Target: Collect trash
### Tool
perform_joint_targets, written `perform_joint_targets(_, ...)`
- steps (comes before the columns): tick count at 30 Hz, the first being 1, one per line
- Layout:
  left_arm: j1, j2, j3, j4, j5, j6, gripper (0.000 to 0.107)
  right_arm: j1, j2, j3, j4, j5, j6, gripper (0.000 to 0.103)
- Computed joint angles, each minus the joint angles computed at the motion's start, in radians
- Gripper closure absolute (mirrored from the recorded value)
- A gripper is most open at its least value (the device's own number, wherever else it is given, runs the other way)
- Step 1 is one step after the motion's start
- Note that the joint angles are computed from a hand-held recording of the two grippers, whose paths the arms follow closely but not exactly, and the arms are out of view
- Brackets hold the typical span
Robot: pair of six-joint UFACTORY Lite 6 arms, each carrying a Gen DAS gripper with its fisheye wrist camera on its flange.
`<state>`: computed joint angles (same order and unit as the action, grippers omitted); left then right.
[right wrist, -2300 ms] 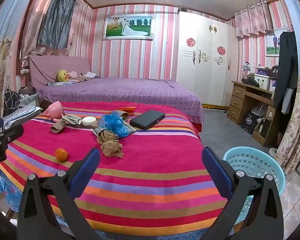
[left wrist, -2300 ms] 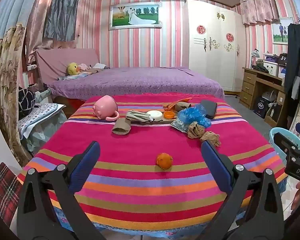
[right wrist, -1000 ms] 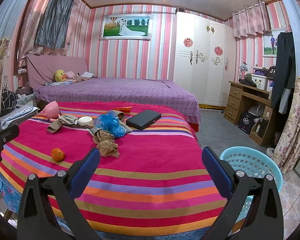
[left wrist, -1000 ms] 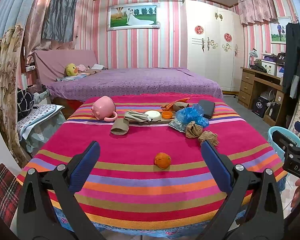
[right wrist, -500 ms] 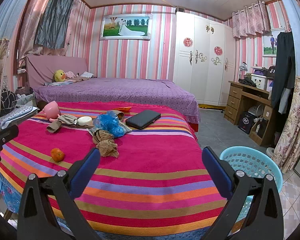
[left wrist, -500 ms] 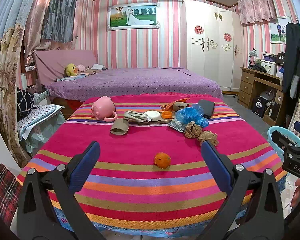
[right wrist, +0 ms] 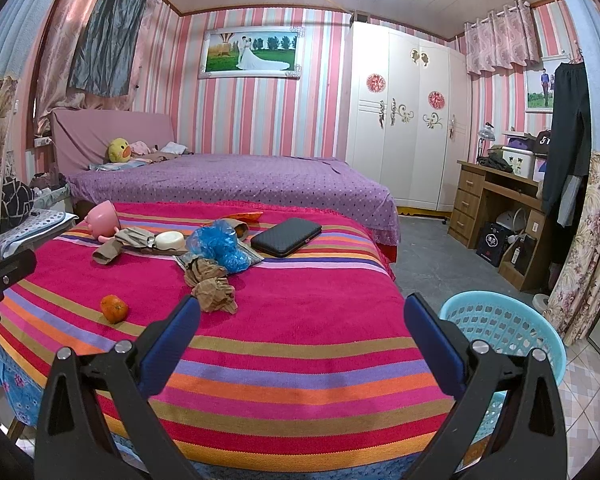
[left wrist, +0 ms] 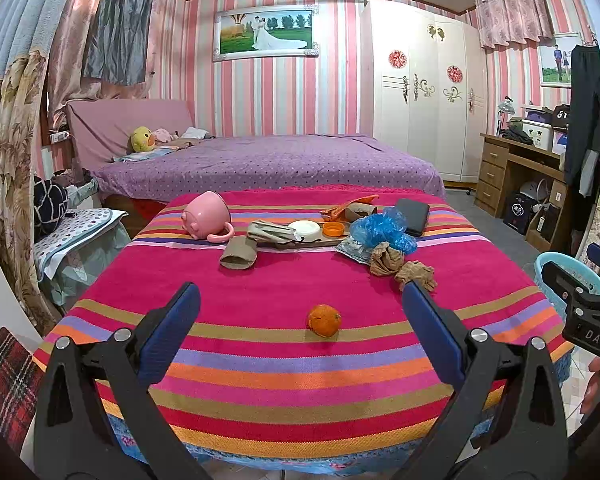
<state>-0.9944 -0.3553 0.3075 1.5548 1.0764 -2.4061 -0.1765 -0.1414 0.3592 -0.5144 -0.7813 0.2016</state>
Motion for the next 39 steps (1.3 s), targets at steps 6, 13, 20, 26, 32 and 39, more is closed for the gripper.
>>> perform_joint_targets(6,0.002,-0.001,-0.001,0.002,-0.001,-0.001,0.009,-0.001,0.001,0.001,0.001,-0.001,-0.002,0.004)
perform_joint_targets(13,0.001,-0.002,-0.002,0.001,0.0,-0.001,0.009,-0.005,0.006,0.004,0.001,-0.004,-0.005,0.004)
perform_joint_targets(20,0.002,0.003,0.0,0.001,-0.002,-0.002,0.009,-0.003,0.009,0.003,0.007,-0.008,-0.011,0.004)
perform_joint_targets(26,0.003,0.005,0.0,0.003,-0.002,-0.004,0.009,-0.007,0.013,0.006,0.003,-0.009,-0.011,0.004)
perform_joint_targets(32,0.026,0.028,-0.004,0.013,-0.026,-0.027,0.009,-0.031,0.018,0.012,-0.019,-0.013,0.0,0.004)
perform_joint_targets(39,0.086,0.064,0.005,0.065,-0.088,-0.035,0.009,-0.093,0.037,0.041,-0.103,-0.028,0.061,0.004)
